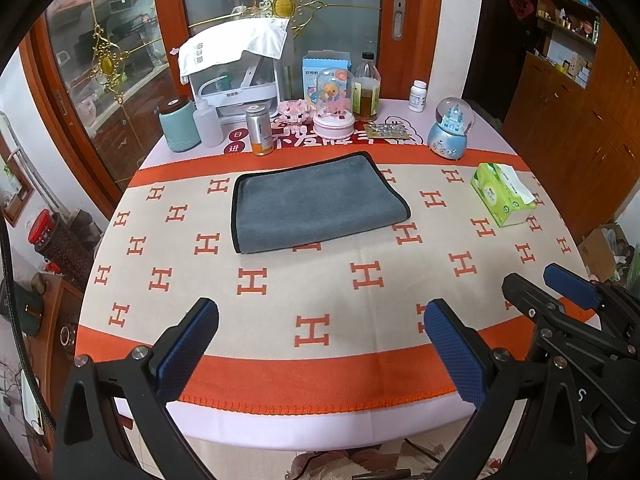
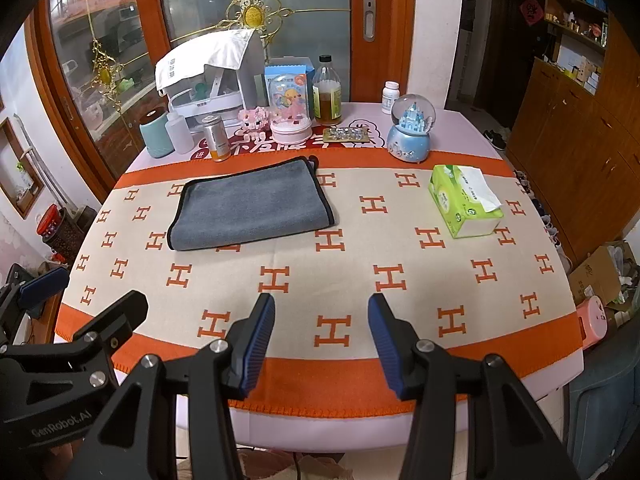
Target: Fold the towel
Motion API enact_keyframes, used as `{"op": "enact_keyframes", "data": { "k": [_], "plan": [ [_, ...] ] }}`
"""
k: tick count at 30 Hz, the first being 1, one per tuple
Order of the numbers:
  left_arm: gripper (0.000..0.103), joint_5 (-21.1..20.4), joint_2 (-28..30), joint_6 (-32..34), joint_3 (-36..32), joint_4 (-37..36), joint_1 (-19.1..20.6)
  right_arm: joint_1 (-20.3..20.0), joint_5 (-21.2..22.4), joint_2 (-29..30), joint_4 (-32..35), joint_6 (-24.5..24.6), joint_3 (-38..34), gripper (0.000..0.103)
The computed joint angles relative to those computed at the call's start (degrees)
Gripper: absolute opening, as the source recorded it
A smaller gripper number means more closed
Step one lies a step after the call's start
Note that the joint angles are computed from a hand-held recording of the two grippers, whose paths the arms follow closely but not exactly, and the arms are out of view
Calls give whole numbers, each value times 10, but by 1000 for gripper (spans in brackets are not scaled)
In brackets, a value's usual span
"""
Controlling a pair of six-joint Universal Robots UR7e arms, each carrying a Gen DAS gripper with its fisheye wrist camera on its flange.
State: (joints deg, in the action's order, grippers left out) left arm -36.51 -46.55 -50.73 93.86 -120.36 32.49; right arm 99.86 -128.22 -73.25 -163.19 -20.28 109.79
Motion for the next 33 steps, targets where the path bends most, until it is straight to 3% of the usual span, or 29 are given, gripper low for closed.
{"op": "enact_keyframes", "data": {
  "k": [33],
  "plan": [
    [102,-3,-5,1,10,-1,-4,-3,3,-8,-2,5,12,49]
  ]
}}
